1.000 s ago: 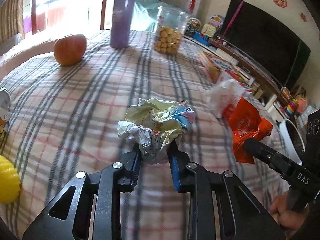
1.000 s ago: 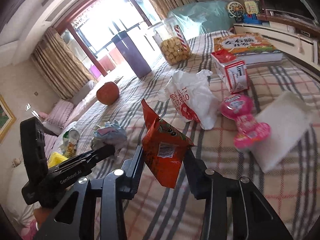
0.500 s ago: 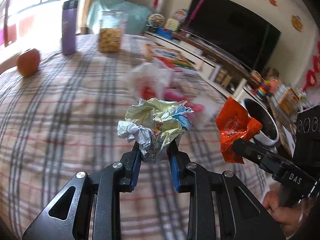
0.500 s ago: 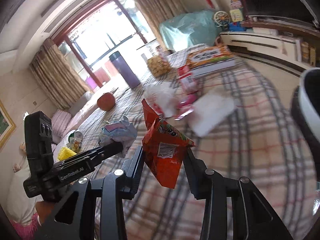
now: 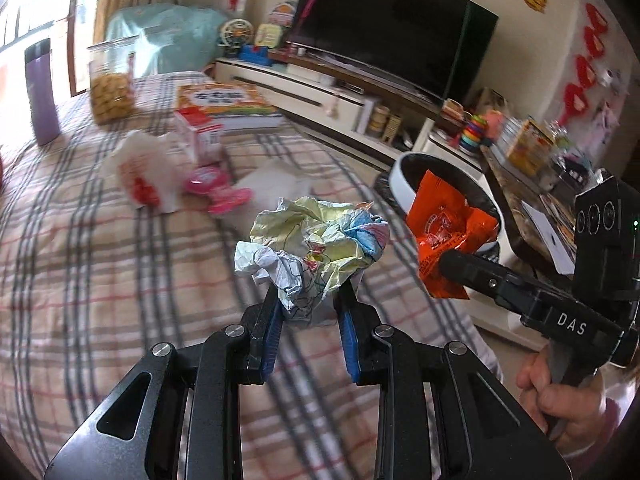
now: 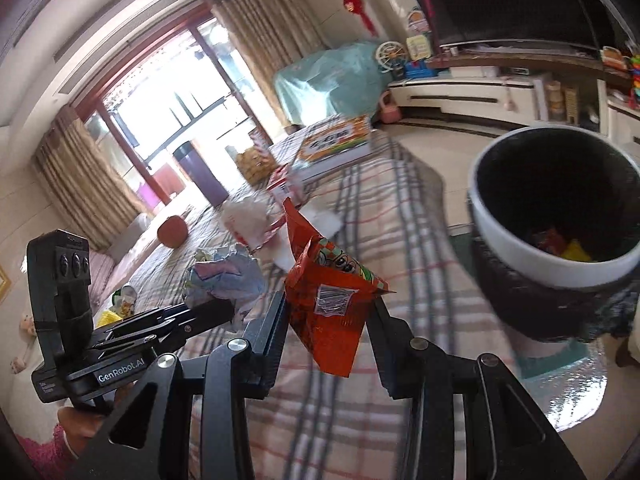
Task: Collect trash
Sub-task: 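Carry the foil wrapper and orange snack bag over the bin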
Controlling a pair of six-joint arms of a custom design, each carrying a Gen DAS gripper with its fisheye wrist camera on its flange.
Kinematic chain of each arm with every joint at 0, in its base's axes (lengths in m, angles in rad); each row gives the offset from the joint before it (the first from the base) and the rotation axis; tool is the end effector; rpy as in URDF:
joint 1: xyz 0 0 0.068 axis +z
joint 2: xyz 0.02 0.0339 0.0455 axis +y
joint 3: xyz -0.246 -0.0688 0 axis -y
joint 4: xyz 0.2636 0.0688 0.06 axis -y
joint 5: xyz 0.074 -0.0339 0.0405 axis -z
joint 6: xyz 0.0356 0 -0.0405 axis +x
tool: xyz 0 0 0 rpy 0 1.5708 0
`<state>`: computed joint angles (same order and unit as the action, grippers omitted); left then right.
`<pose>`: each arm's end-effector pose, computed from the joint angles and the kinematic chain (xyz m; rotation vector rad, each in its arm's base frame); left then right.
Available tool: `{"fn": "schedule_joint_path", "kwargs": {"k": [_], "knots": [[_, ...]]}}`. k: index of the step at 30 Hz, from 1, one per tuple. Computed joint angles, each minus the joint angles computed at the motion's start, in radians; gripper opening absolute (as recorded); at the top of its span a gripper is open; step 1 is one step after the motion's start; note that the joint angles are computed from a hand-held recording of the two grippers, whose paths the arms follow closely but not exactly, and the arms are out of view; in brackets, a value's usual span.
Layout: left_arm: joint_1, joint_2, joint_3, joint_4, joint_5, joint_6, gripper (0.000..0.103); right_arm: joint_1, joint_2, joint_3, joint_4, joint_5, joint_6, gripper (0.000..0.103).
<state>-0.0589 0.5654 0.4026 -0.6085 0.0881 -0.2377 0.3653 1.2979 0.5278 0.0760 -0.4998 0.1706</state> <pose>0.1601 -0.0126 0.1855 -0.1663 2.3461 -0.2493 0.2420 0.1108 0.1426 -0.4945 2.2491 0.8465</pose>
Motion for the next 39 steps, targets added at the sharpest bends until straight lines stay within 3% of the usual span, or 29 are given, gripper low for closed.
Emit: {"fn": "schedule_joint_path", "kwargs": {"k": [13,39], "knots": [[-0.238,0.227,0.076,0.142,-0.111,-0.097,0.024,-0.209,-0.036,0.009,-0.056,-0.077,-0.058,0.040],[-0.384,0.672,0.356,0.301,-0.175,-0.099,0.024,-0.441,0.175,0.192,-0.112,-0.154,-0.167,0.040]]}}
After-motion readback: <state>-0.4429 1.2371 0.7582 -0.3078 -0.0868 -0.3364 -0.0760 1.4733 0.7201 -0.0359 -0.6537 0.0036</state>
